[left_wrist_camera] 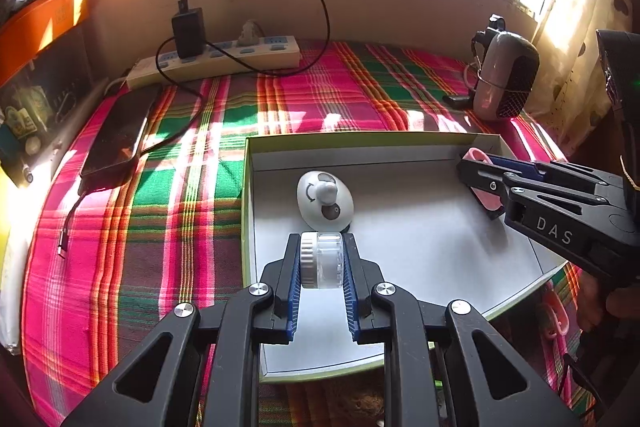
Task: Organize objects
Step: 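Carry the white roll and pink clip into the box and open both tools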
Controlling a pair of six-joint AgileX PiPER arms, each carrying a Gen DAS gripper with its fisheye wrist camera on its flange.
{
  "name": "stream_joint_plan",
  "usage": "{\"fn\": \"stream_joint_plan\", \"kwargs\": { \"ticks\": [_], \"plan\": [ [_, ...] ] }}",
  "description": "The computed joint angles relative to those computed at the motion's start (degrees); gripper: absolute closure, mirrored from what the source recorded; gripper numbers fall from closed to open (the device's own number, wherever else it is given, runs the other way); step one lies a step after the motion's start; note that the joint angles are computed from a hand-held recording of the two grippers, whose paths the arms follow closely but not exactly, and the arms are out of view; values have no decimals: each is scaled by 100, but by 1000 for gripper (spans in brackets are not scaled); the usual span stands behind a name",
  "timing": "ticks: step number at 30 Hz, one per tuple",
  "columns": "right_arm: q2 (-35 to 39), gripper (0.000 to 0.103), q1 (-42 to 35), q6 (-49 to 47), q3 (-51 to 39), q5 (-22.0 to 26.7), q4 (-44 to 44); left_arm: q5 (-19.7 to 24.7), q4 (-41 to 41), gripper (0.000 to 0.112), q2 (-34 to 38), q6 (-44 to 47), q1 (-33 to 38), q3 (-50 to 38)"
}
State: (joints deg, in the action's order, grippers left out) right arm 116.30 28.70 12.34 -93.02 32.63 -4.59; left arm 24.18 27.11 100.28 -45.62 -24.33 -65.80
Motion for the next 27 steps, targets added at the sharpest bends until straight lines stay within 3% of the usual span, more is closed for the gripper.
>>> {"fn": "stream_joint_plan", "kwargs": {
  "ticks": [11,27],
  "plan": [
    [498,79,22,-56,-640,285,-22,95,178,95,309,-46,-12,-218],
    [674,79,79,25,-789,343,-165,307,285,95,440,-85,-79,-409]
  ]
}}
